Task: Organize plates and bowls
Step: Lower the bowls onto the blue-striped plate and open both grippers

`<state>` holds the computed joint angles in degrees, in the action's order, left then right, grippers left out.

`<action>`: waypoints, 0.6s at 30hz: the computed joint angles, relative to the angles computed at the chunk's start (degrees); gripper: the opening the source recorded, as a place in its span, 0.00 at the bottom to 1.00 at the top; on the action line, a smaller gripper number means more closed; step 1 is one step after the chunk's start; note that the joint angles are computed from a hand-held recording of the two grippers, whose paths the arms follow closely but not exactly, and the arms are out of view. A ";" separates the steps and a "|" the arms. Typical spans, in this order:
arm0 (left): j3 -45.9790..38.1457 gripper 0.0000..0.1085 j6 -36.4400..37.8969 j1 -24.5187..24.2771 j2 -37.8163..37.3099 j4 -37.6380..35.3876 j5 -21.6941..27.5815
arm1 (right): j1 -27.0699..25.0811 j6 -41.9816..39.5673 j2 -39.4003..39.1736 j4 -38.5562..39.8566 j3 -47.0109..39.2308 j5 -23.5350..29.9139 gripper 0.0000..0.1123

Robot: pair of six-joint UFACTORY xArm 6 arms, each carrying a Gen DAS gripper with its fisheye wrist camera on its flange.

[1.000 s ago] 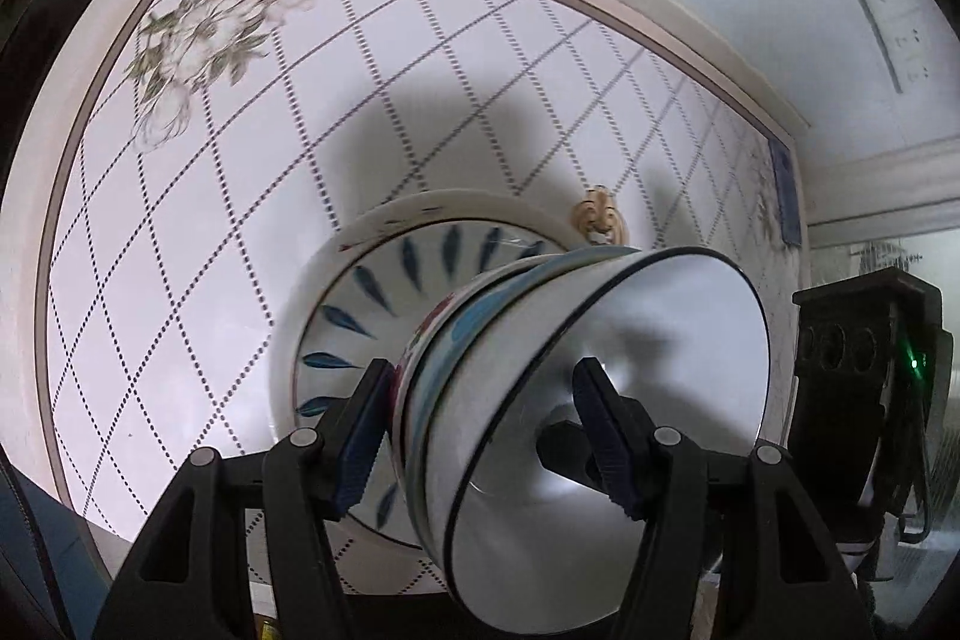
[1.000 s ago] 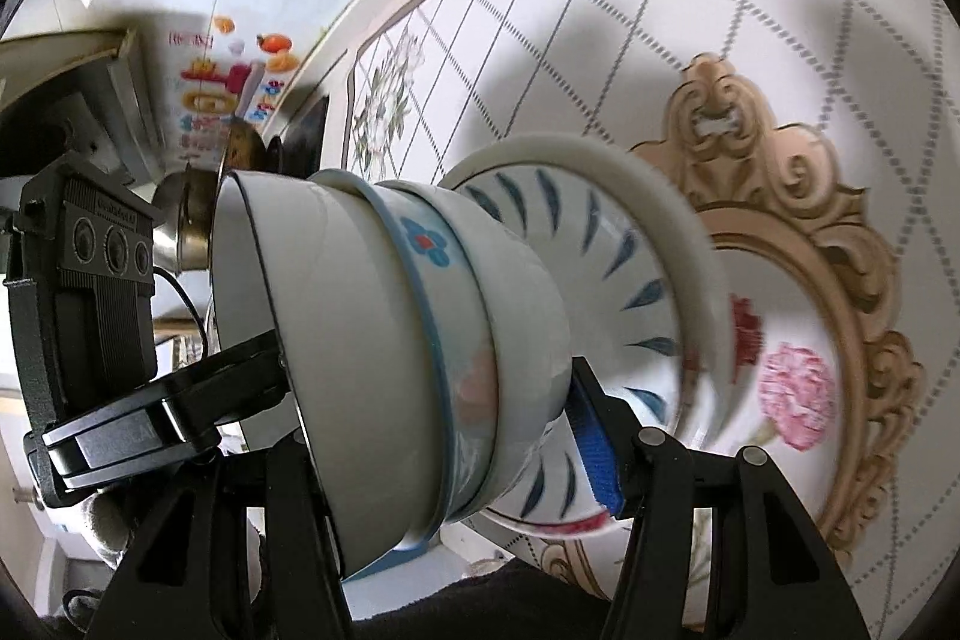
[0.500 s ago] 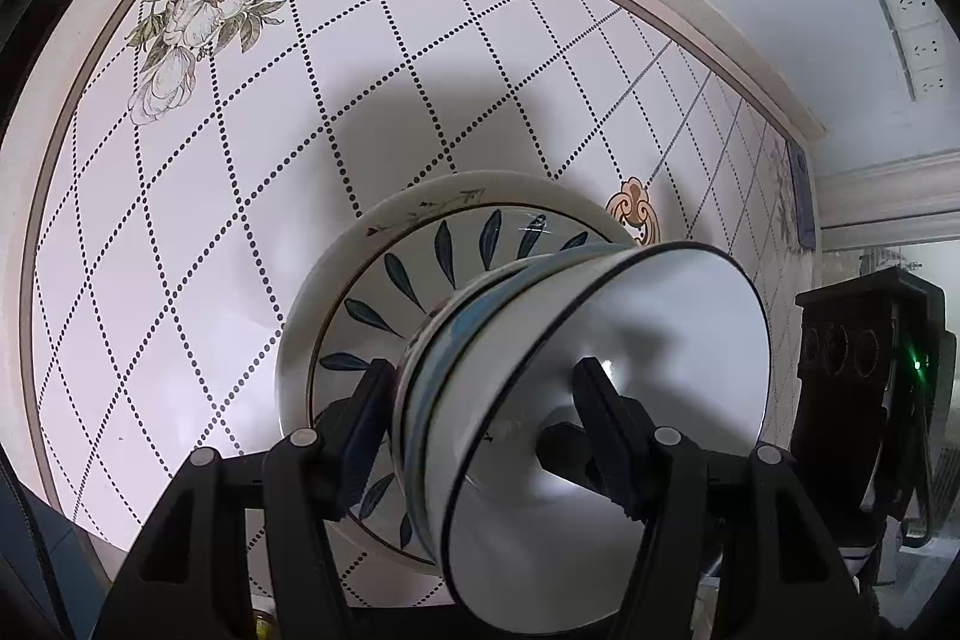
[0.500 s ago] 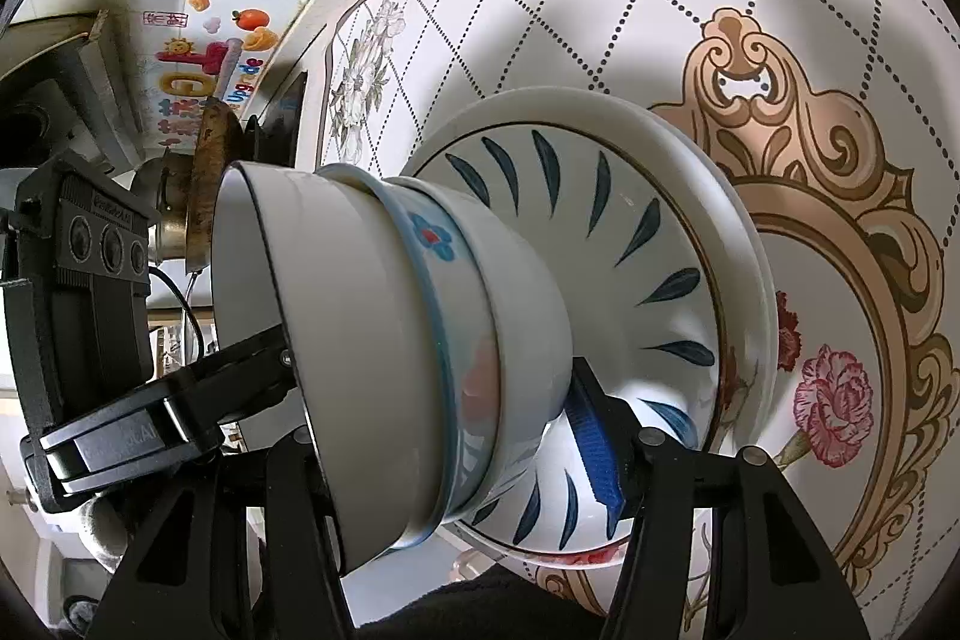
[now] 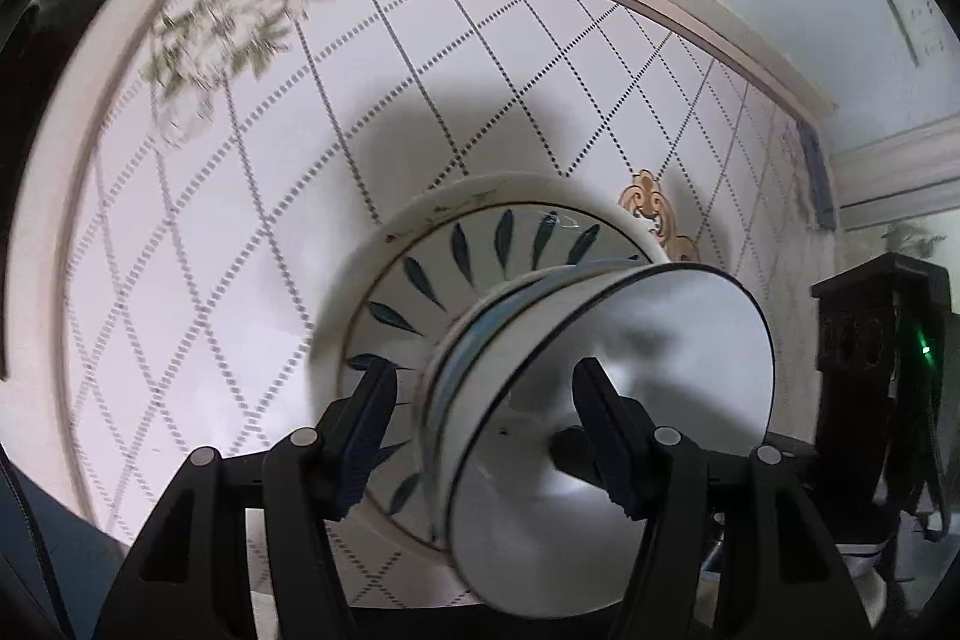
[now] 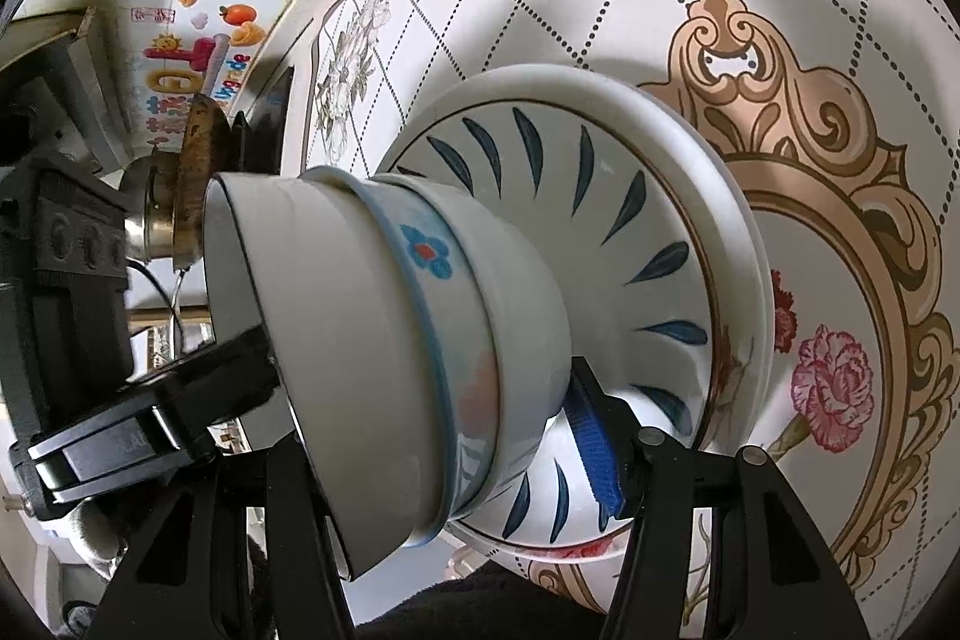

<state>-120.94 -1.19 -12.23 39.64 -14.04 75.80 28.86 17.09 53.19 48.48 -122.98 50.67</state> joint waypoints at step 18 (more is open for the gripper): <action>25.29 0.76 3.40 -0.66 -22.02 10.02 -17.72 | 5.19 28.24 -17.65 -41.03 9.66 0.67 0.86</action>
